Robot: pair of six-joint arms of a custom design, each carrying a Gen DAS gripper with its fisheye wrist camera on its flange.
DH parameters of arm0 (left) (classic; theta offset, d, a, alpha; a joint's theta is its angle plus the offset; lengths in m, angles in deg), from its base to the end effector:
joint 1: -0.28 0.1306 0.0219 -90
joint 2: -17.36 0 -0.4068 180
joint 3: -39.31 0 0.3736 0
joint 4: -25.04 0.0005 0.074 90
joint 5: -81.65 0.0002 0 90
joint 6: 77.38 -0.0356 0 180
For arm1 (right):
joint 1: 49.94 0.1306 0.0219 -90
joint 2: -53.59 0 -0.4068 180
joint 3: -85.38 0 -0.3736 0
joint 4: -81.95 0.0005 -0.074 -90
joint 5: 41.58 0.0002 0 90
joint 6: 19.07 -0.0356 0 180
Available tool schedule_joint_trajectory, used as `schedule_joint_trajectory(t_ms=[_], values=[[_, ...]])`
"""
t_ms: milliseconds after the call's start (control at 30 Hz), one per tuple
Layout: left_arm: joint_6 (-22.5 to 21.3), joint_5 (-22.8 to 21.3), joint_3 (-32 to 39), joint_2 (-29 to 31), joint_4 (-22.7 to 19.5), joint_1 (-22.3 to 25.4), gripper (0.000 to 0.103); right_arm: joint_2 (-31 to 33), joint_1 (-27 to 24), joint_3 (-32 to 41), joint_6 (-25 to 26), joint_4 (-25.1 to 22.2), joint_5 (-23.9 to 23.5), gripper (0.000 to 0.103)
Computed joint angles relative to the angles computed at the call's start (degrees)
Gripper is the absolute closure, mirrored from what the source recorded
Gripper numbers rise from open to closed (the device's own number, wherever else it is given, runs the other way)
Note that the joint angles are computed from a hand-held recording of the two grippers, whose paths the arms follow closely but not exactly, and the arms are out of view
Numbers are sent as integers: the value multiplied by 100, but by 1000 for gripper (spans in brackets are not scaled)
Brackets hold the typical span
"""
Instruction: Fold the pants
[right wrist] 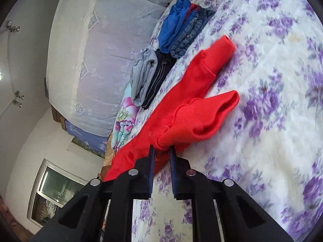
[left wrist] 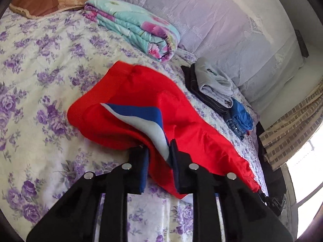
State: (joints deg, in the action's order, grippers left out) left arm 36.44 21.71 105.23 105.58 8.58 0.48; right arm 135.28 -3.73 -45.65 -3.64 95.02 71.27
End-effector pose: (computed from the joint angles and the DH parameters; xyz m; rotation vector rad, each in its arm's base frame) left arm 0.4366 -0.0168 0.3297 -0.1843 2.2550 -0.8100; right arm 0.2719 0.2629 0.2951 0.7693 1.8771 1.0301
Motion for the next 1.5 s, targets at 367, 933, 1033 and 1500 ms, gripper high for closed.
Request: schedule_joint_trajectory(t_ms=[367,933,1033,1500], values=[[-436,-717,2204,1018,-486,-498,94,229,-1474,1354,1657,-877,-1002,102],[415,-1300,5831,3799,-1731,-875,95,642,-895,714,-367,-406,-1947,28],[323,-1334,5706,3780,-1705,-873,95,881,-1176,656,-811,34,-2209,43],[-171,-1554,5229,3361,-1945,-689,95,2021,-2753,3458,1353,-2528,-2308,50]])
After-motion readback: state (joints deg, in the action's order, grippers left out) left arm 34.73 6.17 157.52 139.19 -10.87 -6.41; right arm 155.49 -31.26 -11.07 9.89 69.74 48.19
